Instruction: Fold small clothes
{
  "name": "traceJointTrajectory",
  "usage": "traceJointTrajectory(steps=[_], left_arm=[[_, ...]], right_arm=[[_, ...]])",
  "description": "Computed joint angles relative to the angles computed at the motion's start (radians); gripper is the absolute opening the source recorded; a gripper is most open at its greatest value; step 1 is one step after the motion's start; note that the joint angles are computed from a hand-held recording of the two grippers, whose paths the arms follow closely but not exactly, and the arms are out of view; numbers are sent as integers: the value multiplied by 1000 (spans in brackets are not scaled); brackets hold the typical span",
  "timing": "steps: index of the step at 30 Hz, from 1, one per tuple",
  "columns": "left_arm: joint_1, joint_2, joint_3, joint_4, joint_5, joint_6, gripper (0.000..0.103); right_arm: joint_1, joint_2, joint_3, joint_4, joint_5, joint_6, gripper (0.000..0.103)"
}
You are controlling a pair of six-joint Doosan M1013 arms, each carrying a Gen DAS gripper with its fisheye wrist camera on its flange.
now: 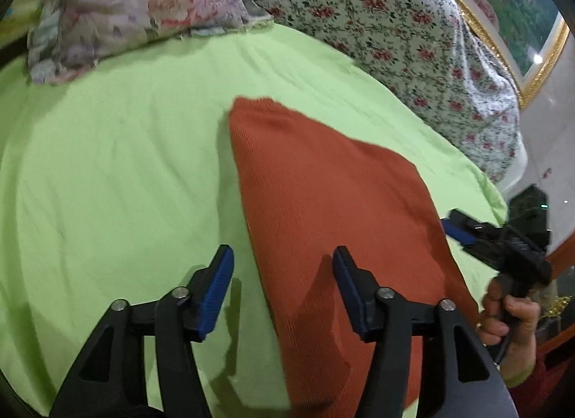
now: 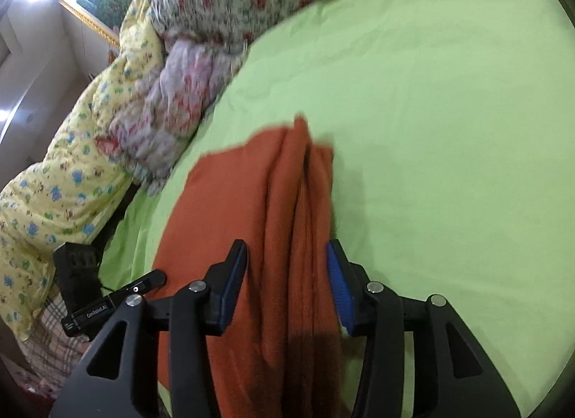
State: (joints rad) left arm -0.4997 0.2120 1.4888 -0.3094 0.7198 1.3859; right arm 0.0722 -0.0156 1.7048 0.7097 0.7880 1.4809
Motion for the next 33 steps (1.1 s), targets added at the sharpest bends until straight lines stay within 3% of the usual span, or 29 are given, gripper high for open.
traceJointTrajectory(steps=[3,7,8,9,10,14,16,19,23,26,29,33], left_arm=[[15,44,-59,-8,38,-5,61],[40,132,-157,-94,126,6,71],[43,148,-176,-98,138,3,71],[38,158,-192,-63,134,-15,57],[33,161,-201,-37,124,-17,34],[-1,176,-235,146,119,-81,23],[-24,187,-246,268,139,-138,24],[-37,185,-247,337,147,-151,31],[-43,147,-224,370,160,-164,41],[-54,82,-159,378,115,-174,42],[-67,8,-85,310,42,-131,42],[-80,-63,0,85,-52,59,41]], right_arm=[[7,0,-24,-31,-37,9,49],[27,61,-100,-112,34,73,49],[29,72,-109,-112,43,72,40],[29,80,-113,-107,46,61,27],[33,94,-126,-118,55,64,13],[33,100,-134,-115,15,53,11],[45,110,-145,-212,12,109,11],[44,128,-141,-226,43,110,11],[25,102,-119,-173,47,101,18],[38,56,-103,-266,31,165,18],[40,2,-66,-242,-14,154,18],[53,-49,-24,-147,-48,82,18]])
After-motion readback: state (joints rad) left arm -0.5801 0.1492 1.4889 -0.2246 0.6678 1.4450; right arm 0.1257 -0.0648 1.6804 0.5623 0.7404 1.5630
